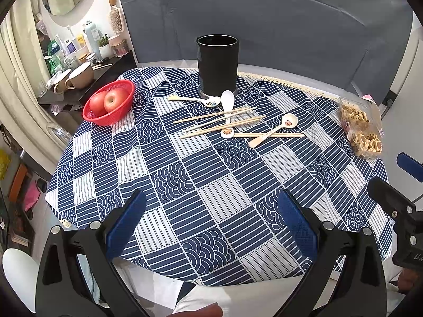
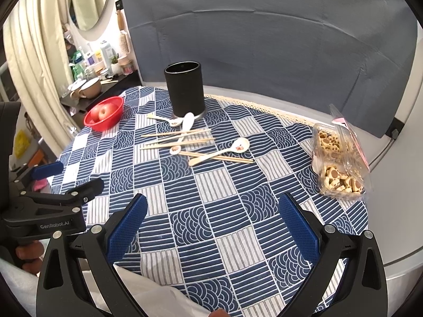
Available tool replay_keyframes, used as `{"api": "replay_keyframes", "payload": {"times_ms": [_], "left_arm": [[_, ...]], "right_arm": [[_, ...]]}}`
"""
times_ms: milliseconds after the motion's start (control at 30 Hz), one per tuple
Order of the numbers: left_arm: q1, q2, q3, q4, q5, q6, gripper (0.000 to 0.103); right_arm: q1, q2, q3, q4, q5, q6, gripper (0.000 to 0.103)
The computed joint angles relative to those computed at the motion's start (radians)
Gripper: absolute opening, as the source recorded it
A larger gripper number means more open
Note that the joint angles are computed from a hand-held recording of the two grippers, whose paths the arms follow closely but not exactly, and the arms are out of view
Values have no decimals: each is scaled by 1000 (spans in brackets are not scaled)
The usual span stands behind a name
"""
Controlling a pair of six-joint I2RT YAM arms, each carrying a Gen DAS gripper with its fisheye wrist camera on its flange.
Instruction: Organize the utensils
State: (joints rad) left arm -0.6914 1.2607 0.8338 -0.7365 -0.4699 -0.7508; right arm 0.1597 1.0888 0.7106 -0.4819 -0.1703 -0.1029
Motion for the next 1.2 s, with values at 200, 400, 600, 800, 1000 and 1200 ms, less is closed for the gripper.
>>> {"api": "replay_keyframes", "payload": {"times_ms": [200, 400, 600, 800, 1000, 1200], "left_arm": [[2, -1, -1, 1, 3, 2, 97], [14, 6, 1, 6, 14, 18, 97], [20, 21, 5, 2, 29, 28, 97], [27, 33, 7, 6, 47, 43, 97], [53, 52, -2, 38, 107, 41, 97], [78, 93, 0, 63, 143, 43, 97]], "right_arm": [[-9, -5, -12, 13, -4, 2, 95], [-24, 18, 6, 10, -8, -7, 95], [-33, 32, -2, 9, -5, -3, 95], [-65, 62, 6, 15, -3, -34, 95], [-96, 85, 3, 24, 13, -77, 95], [-127, 137, 7, 44, 22, -130, 95]]}}
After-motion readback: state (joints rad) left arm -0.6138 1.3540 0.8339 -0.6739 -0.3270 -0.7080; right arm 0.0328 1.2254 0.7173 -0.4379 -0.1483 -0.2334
